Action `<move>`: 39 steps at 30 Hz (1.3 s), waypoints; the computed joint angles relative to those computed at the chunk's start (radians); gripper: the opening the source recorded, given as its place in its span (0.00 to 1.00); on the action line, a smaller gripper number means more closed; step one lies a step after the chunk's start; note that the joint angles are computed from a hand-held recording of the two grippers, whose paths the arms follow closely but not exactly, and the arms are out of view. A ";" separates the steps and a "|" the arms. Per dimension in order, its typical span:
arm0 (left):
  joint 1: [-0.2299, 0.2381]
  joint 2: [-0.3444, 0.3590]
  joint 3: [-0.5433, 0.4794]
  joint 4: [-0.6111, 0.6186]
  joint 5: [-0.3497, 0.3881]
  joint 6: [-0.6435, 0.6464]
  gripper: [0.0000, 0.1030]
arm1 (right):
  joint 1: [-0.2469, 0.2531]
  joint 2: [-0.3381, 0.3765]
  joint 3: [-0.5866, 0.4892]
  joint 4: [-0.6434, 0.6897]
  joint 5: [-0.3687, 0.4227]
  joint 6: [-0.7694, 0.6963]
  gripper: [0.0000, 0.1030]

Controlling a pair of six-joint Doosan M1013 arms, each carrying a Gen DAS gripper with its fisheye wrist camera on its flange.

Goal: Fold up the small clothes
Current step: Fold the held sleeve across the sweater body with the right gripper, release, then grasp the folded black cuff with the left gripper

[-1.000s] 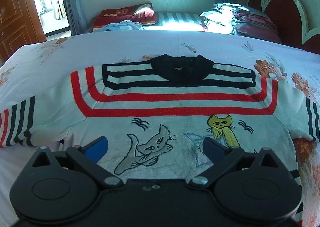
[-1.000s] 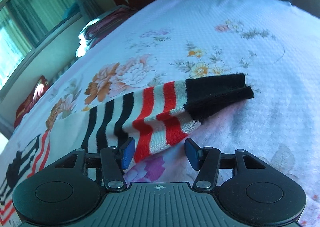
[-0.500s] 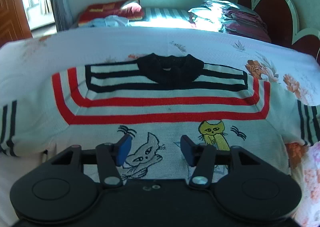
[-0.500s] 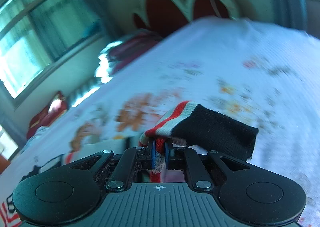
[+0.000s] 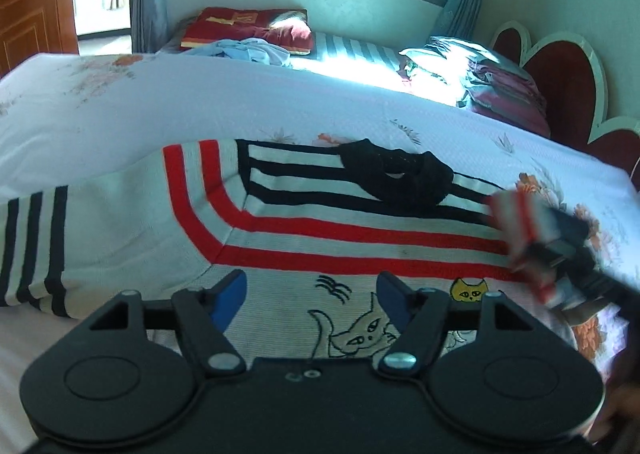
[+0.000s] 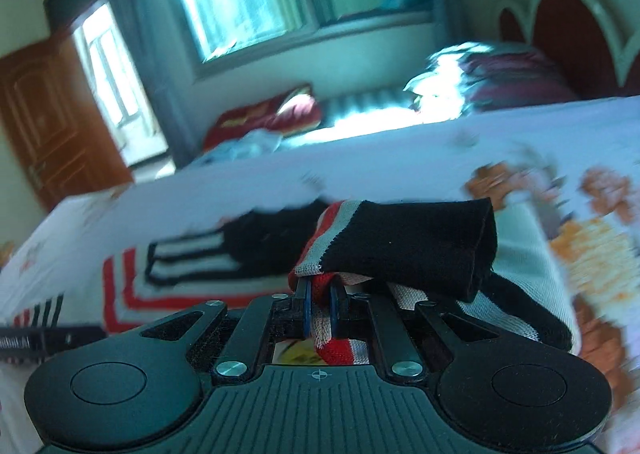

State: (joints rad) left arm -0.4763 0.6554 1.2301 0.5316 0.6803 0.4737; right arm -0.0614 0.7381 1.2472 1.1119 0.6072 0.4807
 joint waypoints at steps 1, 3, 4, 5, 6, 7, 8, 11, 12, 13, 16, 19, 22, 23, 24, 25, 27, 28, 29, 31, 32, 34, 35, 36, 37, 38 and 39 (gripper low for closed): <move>0.006 -0.003 0.007 -0.016 -0.016 0.012 0.69 | 0.015 0.007 -0.005 -0.046 0.020 0.031 0.08; 0.017 -0.006 0.018 -0.044 -0.044 0.037 0.72 | 0.035 0.015 -0.007 -0.091 0.027 0.057 0.08; 0.022 -0.005 0.020 -0.064 -0.053 0.054 0.73 | 0.041 0.015 0.000 -0.110 0.031 0.064 0.09; 0.027 -0.007 0.026 -0.088 -0.069 0.073 0.74 | 0.049 0.017 -0.002 -0.140 0.029 0.086 0.09; 0.031 -0.006 0.029 -0.111 -0.081 0.089 0.75 | 0.057 0.017 0.001 -0.170 0.020 0.102 0.10; 0.035 -0.005 0.029 -0.129 -0.089 0.100 0.76 | 0.060 0.017 0.001 -0.178 0.020 0.107 0.12; 0.038 -0.004 0.032 -0.145 -0.097 0.111 0.76 | 0.059 0.012 0.014 -0.164 0.022 0.094 0.13; 0.043 0.001 0.032 -0.177 -0.105 0.131 0.76 | 0.068 -0.009 0.048 -0.177 -0.016 -0.004 0.23; 0.045 0.003 0.031 -0.177 -0.103 0.128 0.76 | 0.072 -0.016 0.059 -0.170 -0.026 -0.058 0.34; 0.046 0.003 0.032 -0.173 -0.100 0.119 0.76 | 0.073 -0.025 0.078 -0.129 -0.033 -0.147 0.44; 0.051 0.001 0.036 -0.189 -0.105 0.107 0.77 | 0.067 -0.044 0.111 -0.047 -0.015 -0.248 0.45; 0.053 0.001 0.036 -0.224 -0.114 0.139 0.77 | 0.051 -0.051 0.123 -0.011 -0.015 -0.245 0.45; 0.050 0.008 0.030 -0.270 -0.121 0.188 0.78 | 0.031 -0.065 0.145 0.003 -0.060 -0.225 0.45; 0.049 0.011 0.027 -0.289 -0.121 0.206 0.78 | 0.023 -0.069 0.151 0.006 -0.080 -0.218 0.45; 0.050 0.018 0.021 -0.318 -0.121 0.230 0.79 | 0.016 -0.071 0.154 0.000 -0.102 -0.204 0.45; 0.052 0.025 0.014 -0.351 -0.116 0.249 0.79 | 0.009 -0.074 0.155 -0.031 -0.130 -0.165 0.46; 0.056 0.034 0.007 -0.402 -0.109 0.261 0.79 | -0.007 -0.071 0.151 -0.087 -0.164 -0.097 0.46; 0.058 0.038 0.007 -0.409 -0.111 0.255 0.79 | -0.016 -0.070 0.149 -0.126 -0.186 -0.054 0.46; 0.058 0.041 0.007 -0.404 -0.114 0.247 0.79 | -0.022 -0.068 0.145 -0.168 -0.204 -0.008 0.46; 0.057 0.047 0.008 -0.387 -0.132 0.238 0.76 | -0.035 -0.059 0.133 -0.251 -0.216 0.083 0.46; 0.056 0.049 0.008 -0.379 -0.142 0.238 0.67 | -0.040 -0.055 0.129 -0.281 -0.220 0.116 0.46; 0.053 0.052 0.011 -0.362 -0.163 0.251 0.39 | -0.053 -0.051 0.126 -0.319 -0.217 0.161 0.46; 0.053 0.055 0.010 -0.364 -0.168 0.266 0.27 | -0.057 -0.047 0.121 -0.339 -0.211 0.189 0.46; 0.054 0.056 0.011 -0.379 -0.177 0.287 0.23 | -0.062 -0.043 0.115 -0.346 -0.203 0.203 0.46; 0.055 0.057 0.014 -0.399 -0.189 0.312 0.17 | -0.068 -0.039 0.110 -0.348 -0.190 0.210 0.46; 0.056 0.055 0.019 -0.406 -0.207 0.331 0.09 | -0.072 -0.036 0.105 -0.349 -0.177 0.217 0.46; 0.055 0.054 0.024 -0.400 -0.224 0.341 0.04 | -0.075 -0.034 0.101 -0.350 -0.166 0.224 0.46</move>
